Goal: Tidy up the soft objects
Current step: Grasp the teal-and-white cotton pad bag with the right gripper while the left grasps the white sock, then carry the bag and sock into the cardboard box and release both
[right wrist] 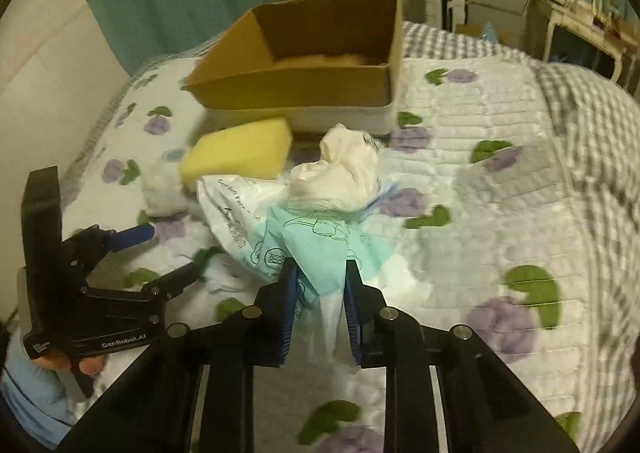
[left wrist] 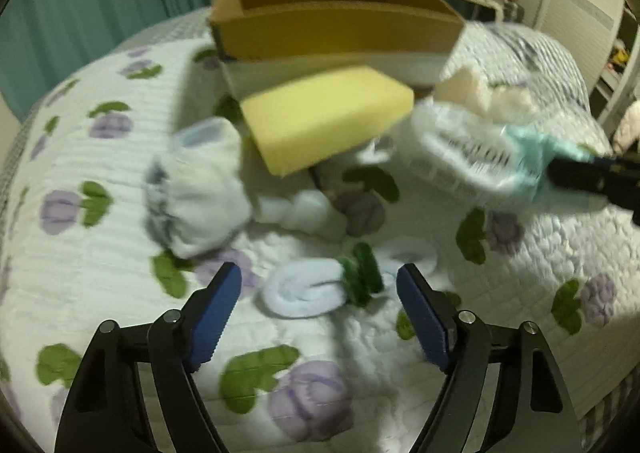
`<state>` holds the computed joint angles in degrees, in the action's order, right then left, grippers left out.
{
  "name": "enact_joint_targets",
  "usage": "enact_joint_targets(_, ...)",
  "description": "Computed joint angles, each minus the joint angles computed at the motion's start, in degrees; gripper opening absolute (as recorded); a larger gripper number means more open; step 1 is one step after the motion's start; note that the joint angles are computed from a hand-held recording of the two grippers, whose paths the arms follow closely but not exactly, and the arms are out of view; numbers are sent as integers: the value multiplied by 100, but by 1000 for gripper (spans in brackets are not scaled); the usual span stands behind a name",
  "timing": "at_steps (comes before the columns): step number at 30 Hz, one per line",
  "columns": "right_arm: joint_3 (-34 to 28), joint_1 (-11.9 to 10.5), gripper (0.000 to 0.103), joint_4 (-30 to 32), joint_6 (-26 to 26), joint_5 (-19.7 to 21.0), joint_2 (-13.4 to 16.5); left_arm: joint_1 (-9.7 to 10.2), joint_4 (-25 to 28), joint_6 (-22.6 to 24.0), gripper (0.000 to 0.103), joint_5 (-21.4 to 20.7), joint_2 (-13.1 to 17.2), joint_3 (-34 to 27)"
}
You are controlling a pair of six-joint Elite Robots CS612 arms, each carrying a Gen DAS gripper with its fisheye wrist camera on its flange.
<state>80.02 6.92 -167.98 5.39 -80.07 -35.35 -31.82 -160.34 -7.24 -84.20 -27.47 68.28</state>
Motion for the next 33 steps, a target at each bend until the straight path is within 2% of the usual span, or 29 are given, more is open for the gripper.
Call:
enact_joint_targets(4,126,-29,19,-314,163,153,-43,-10,408,175,76,-137,115,-196)
enact_joint_targets(7,222,-48,18,-605,181,200,-91,-13,636,220,65,-110,177,-300)
enact_joint_targets(8,247,-42,18,-636,135,158,-115,-14,642,236,53,-100,176,-300)
enact_joint_targets(11,277,-2,18,-646,14,-31,-161,6,501,300,44,-247,120,-204)
enact_joint_targets(12,288,9,18,-651,12,-76,-168,17,425,339,25,-349,79,-140)
enact_joint_targets(13,300,19,18,-640,23,-115,-180,21,352,370,17,-392,38,-77)
enact_joint_targets(15,353,34,18,-658,30,-206,-218,38,161,388,10,-511,-64,73)
enact_joint_targets(18,462,45,18,-765,46,-274,-289,85,-127,412,7,-781,-209,285)
enact_joint_targets(22,658,55,18,-966,102,-363,-430,45,-343,480,7,-618,-287,382)
enact_joint_targets(28,897,97,18,-1323,86,-658,-639,21,-1081,373,6,-427,-504,647)
enact_joint_targets(33,838,164,18,-1577,-51,-994,-717,2,-1693,292,6,-122,-646,670)
